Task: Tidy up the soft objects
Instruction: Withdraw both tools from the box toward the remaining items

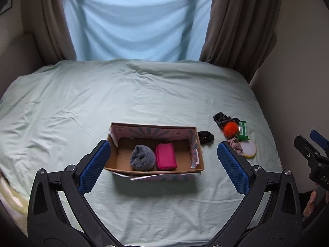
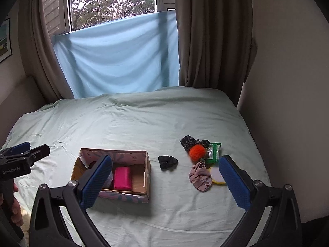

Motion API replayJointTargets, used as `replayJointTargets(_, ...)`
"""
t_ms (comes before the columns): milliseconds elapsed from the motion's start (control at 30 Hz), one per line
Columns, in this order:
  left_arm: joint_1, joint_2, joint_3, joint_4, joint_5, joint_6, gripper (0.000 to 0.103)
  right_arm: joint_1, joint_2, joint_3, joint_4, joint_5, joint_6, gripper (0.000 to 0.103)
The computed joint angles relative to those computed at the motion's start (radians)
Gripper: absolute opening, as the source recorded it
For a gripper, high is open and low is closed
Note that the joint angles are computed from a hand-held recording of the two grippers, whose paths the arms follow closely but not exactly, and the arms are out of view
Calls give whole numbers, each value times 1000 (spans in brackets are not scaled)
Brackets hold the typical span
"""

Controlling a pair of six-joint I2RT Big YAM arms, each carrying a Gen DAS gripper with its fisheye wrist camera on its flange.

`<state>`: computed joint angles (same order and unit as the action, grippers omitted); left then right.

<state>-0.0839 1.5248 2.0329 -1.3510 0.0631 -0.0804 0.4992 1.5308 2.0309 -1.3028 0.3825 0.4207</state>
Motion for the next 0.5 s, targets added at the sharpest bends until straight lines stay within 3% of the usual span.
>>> replayJointTargets(100,-70,6,2,18,-27,-68,103,-54,-49,-57,35,-40,-77,103)
replayJointTargets(200,-148,35,23,6,-99,-115,103,-116,-87,-112,83,-93,-161,103)
replayJointTargets(500,-317,123,38,40,-204,-314,103,-312,-98,-182,155,-355,-356,103)
